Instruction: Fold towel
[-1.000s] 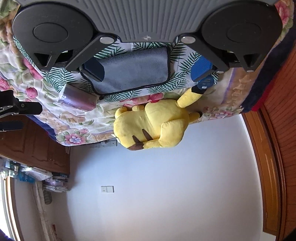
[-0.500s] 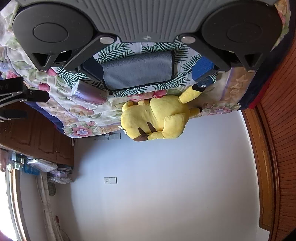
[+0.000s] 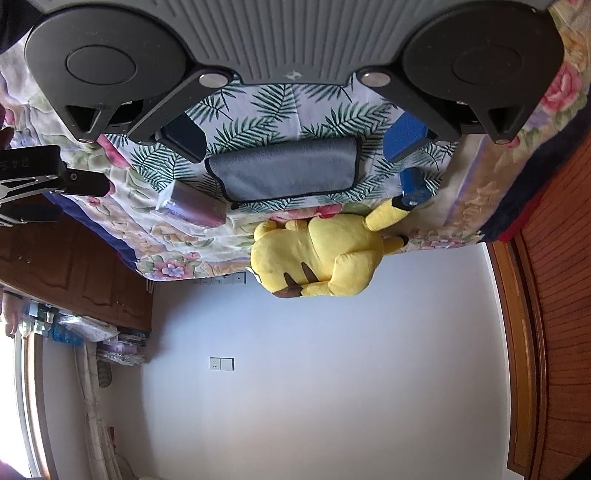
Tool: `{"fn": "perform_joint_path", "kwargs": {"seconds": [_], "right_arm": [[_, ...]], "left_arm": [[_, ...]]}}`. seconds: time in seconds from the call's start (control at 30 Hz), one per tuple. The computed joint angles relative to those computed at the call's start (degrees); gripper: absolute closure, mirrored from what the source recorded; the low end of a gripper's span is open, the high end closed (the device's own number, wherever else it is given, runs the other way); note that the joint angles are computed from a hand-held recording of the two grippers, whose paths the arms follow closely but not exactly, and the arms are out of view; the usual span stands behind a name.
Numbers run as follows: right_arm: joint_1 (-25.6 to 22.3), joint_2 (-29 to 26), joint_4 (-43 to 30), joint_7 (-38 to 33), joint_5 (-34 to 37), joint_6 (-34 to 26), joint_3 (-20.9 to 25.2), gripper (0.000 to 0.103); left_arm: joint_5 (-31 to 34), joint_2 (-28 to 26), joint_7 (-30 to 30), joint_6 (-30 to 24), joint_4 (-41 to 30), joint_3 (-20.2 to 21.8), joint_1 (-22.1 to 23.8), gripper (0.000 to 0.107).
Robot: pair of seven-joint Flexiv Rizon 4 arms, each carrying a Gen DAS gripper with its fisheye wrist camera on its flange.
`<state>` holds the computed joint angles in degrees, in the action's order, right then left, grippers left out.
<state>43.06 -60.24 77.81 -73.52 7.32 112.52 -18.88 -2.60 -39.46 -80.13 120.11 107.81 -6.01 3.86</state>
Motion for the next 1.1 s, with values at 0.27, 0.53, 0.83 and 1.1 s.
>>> {"fn": "perform_joint_path", "kwargs": {"seconds": [0.27, 0.53, 0.83, 1.1], "right_arm": [[2.22, -1.09, 1.36, 0.29, 2.89, 1.13, -0.85, 0.000], [5.06, -3.56, 1.34, -0.75, 6.32, 2.36, -3.11, 0.000], [6.14, -6.09, 0.40, -0.84, 8.44, 1.73, -3.71, 0.000], [6.05, -7.38, 0.13, 1.24, 8.36, 0.50, -4.03, 0.000]], "left_arm": [[-3.26, -2.37, 0.04, 3.29, 1.25, 2.41, -2.68, 0.004], [-2.66, -6.35, -1.06, 4.79, 1.23, 2.00, -2.19, 0.004], [-3.56, -8.97, -1.50, 7.08, 1.10, 2.39, -2.42, 0.004], [-3.57, -10.43, -0.81, 8.35, 0.78, 2.91, -2.79, 0.004]]}}
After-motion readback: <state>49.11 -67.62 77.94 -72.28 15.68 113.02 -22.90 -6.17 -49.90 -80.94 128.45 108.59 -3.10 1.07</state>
